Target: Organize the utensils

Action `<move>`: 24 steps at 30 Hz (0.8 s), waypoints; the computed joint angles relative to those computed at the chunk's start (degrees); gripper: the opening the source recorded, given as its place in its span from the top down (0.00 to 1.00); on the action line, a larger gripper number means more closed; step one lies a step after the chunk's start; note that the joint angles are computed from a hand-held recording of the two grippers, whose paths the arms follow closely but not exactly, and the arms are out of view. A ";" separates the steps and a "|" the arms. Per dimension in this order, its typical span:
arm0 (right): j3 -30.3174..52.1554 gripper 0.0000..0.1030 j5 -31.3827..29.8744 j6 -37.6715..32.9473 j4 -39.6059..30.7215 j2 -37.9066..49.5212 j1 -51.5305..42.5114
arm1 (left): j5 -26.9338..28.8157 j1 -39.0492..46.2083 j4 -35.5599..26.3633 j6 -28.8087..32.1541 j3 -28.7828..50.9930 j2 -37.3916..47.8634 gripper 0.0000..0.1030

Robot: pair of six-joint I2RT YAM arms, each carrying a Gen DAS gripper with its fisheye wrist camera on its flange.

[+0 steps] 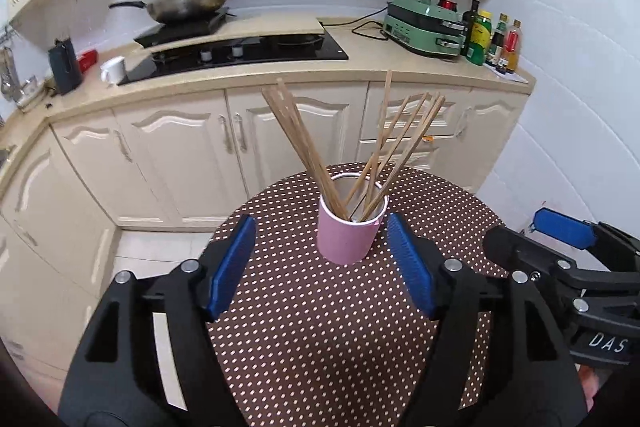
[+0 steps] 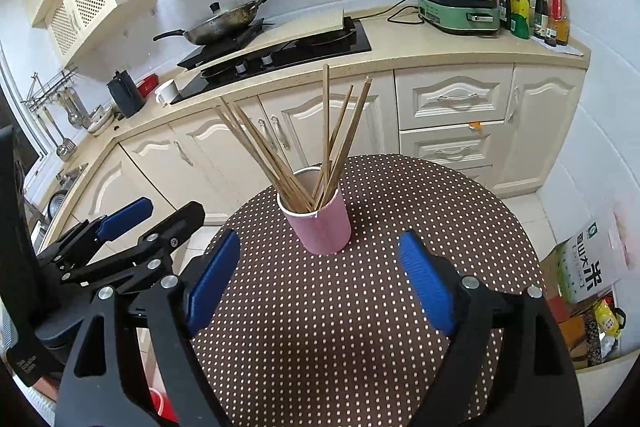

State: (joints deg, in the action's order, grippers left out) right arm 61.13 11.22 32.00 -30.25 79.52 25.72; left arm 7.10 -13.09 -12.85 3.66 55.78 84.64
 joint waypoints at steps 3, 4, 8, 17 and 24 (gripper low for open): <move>-0.98 0.23 0.31 0.55 -1.78 -3.09 0.55 | -1.13 -0.60 -3.43 -2.19 -1.12 -4.01 0.29; -1.42 0.23 0.06 0.53 -2.21 -4.20 0.61 | -1.81 -1.06 -4.25 -3.15 -2.15 -6.10 0.28; -3.29 0.23 -1.14 -1.54 -4.10 -9.06 0.63 | -7.55 -4.06 -6.33 -5.85 -6.01 -13.57 0.21; -6.36 0.23 -1.00 -3.60 -10.92 -19.94 2.49 | -17.29 -12.67 -15.08 -12.76 -10.85 -28.51 0.19; -6.29 0.20 4.17 -0.27 -16.90 -27.76 7.51 | -24.66 -21.08 -21.93 -16.26 -11.14 -37.82 0.19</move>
